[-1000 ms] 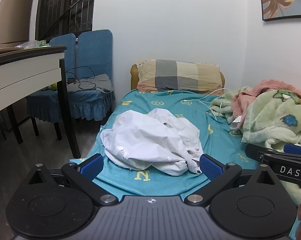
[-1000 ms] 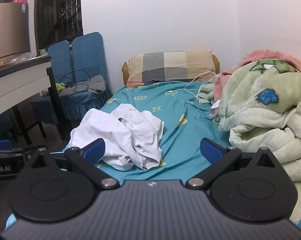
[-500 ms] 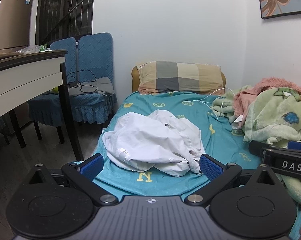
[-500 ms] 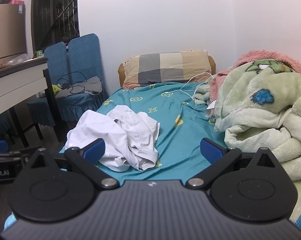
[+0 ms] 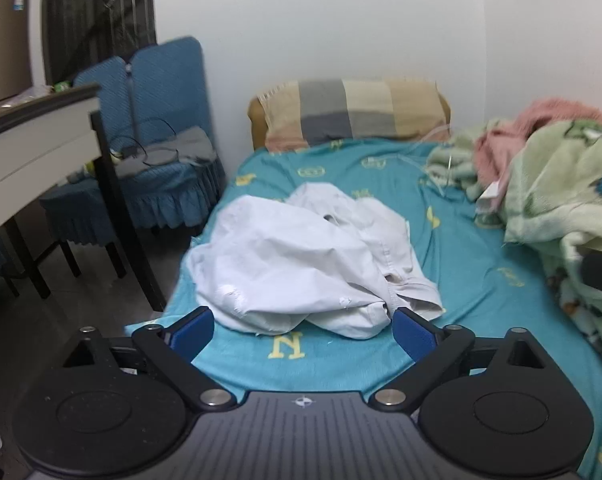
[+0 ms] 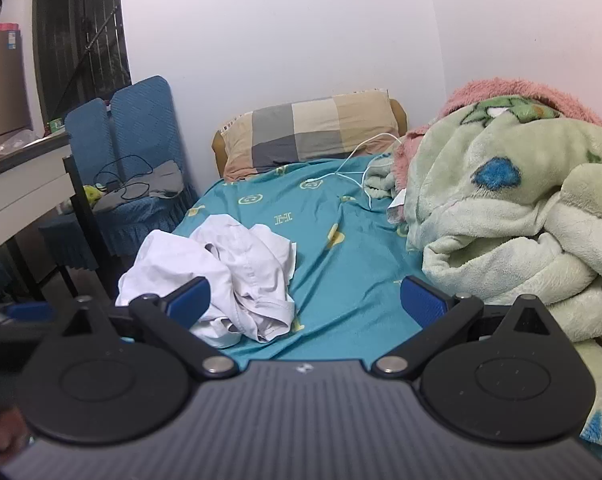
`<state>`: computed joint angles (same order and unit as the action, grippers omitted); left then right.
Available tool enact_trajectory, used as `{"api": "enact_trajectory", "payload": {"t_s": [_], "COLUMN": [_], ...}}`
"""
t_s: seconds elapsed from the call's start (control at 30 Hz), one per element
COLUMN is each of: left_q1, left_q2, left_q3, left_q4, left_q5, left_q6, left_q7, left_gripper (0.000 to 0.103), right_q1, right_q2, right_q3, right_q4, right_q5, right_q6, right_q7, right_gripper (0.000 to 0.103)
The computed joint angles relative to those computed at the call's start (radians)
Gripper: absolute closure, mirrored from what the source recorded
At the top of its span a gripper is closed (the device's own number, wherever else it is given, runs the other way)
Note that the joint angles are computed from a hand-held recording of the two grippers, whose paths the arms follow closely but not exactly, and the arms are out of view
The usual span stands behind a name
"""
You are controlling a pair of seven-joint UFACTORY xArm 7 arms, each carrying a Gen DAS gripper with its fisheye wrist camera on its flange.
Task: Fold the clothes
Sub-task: 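Grasp the white T-shirt with the left gripper and lift it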
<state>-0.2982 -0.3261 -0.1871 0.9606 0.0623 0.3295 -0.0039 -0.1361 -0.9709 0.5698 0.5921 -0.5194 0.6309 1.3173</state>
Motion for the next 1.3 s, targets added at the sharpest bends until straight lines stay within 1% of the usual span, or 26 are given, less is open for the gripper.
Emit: {"api": "enact_trajectory", "payload": {"t_s": [0.07, 0.1, 0.17, 0.2, 0.23, 0.3, 0.37, 0.4, 0.43, 0.47, 0.5, 0.53, 0.57, 0.6, 0.63, 0.7, 0.77, 0.8, 0.83, 0.9, 0.93, 1.07, 1.1, 1.17, 1.23, 1.3], "left_q1": [0.011, 0.005, -0.032, -0.046, -0.054, -0.075, -0.101, -0.120, -0.139, -0.163, -0.171, -0.149, -0.104, -0.059, -0.017, 0.052, 0.117, 0.136, 0.143, 0.137, 0.125, 0.102, 0.099, 0.090, 0.082, 0.060], "left_q2": [0.098, 0.148, 0.252, 0.303, 0.353, 0.445, 0.531, 0.567, 0.599, 0.627, 0.645, 0.651, 0.643, 0.632, 0.622, 0.563, 0.471, 0.422, 0.364, 0.247, 0.179, -0.038, -0.077, -0.135, -0.150, -0.149], "left_q3": [-0.023, -0.025, -0.011, -0.009, -0.010, -0.003, 0.014, 0.032, 0.053, 0.081, 0.094, 0.072, 0.024, -0.026, -0.071, -0.141, -0.203, -0.214, -0.208, -0.170, -0.146, -0.059, -0.043, -0.019, -0.009, 0.006], "left_q4": [0.064, 0.093, 0.157, 0.193, 0.235, 0.311, 0.381, 0.412, 0.440, 0.466, 0.480, 0.479, 0.469, 0.458, 0.448, 0.402, 0.345, 0.322, 0.296, 0.245, 0.208, 0.077, 0.045, -0.033, -0.095, -0.129], "left_q5": [0.027, 0.032, -0.019, -0.046, -0.051, -0.014, 0.023, 0.055, 0.085, 0.123, 0.139, 0.116, 0.064, 0.002, -0.065, -0.201, -0.374, -0.459, -0.532, -0.646, -0.682, -0.665, -0.642, -0.588, -0.532, -0.485], "left_q6": [-0.026, -0.055, -0.112, -0.123, -0.121, -0.115, -0.116, -0.111, -0.104, -0.099, -0.099, -0.107, -0.107, -0.103, -0.097, -0.093, -0.066, -0.037, 0.004, 0.094, 0.131, 0.316, 0.361, 0.412, 0.410, 0.384], "left_q7": [-0.021, -0.020, 0.027, 0.046, 0.045, 0.001, -0.035, -0.059, -0.082, -0.116, -0.133, -0.109, -0.048, 0.022, 0.096, 0.243, 0.403, 0.471, 0.513, 0.566, 0.584, 0.509, 0.489, 0.480, 0.476, 0.511], "left_gripper": [0.012, 0.014, 0.014, 0.015, 0.018, 0.020, 0.027, 0.034, 0.044, 0.052, 0.067, 0.079, 0.085, 0.097, 0.100, 0.102, 0.102, 0.102, 0.102, 0.102, 0.102, 0.102, 0.102, 0.102, 0.102, 0.101], "right_q1": [-0.001, -0.003, -0.009, -0.016, -0.023, -0.042, -0.067, -0.081, -0.095, -0.107, -0.119, -0.131, -0.142, -0.149, -0.156, -0.159, -0.165, -0.169, -0.173, -0.174, -0.174, -0.171, -0.164, -0.150, -0.140, -0.130], "right_q2": [0.007, 0.012, 0.020, 0.024, 0.028, 0.042, 0.064, 0.077, 0.092, 0.106, 0.120, 0.135, 0.147, 0.155, 0.163, 0.178, 0.184, 0.179, 0.169, 0.147, 0.135, 0.077, 0.066, 0.043, 0.031, 0.027], "right_q3": [-0.007, -0.011, -0.022, -0.026, -0.031, -0.040, -0.040, -0.038, -0.036, -0.035, -0.034, -0.032, -0.031, -0.031, -0.033, -0.042, -0.044, -0.039, -0.033, -0.027, -0.025, -0.015, -0.016, -0.017, -0.011, -0.013], "right_q4": [-0.007, -0.011, -0.025, -0.032, -0.040, -0.054, -0.063, -0.067, -0.070, -0.072, -0.074, -0.076, -0.079, -0.082, -0.086, -0.094, -0.100, -0.103, -0.106, -0.112, -0.115, -0.119, -0.118, -0.117, -0.110, -0.108], "right_q5": [-0.001, -0.002, -0.006, -0.008, -0.011, -0.018, -0.029, -0.037, -0.044, -0.049, -0.055, -0.060, -0.064, -0.065, -0.066, -0.057, -0.047, -0.045, -0.043, -0.035, -0.030, -0.012, -0.003, 0.013, 0.021, 0.029], "right_q6": [-0.007, -0.012, -0.030, -0.041, -0.053, -0.081, -0.111, -0.129, -0.148, -0.167, -0.187, -0.206, -0.224, -0.240, -0.257, -0.291, -0.312, -0.315, -0.314, -0.312, -0.310, -0.289, -0.281, -0.266, -0.243, -0.230], "right_q7": [-0.001, -0.001, 0.001, 0.006, 0.011, 0.021, 0.032, 0.038, 0.046, 0.053, 0.060, 0.067, 0.075, 0.082, 0.088, 0.096, 0.102, 0.105, 0.108, 0.112, 0.114, 0.115, 0.114, 0.112, 0.102, 0.094], "right_gripper": [0.000, 0.000, 0.000, 0.000, 0.000, 0.000, 0.000, 0.000, 0.000, 0.000, 0.000, 0.000, 0.000, 0.000, 0.000, 0.000, 0.000, 0.000, 0.000, 0.000, 0.000, 0.000, 0.000, 0.000, 0.000, 0.000]}}
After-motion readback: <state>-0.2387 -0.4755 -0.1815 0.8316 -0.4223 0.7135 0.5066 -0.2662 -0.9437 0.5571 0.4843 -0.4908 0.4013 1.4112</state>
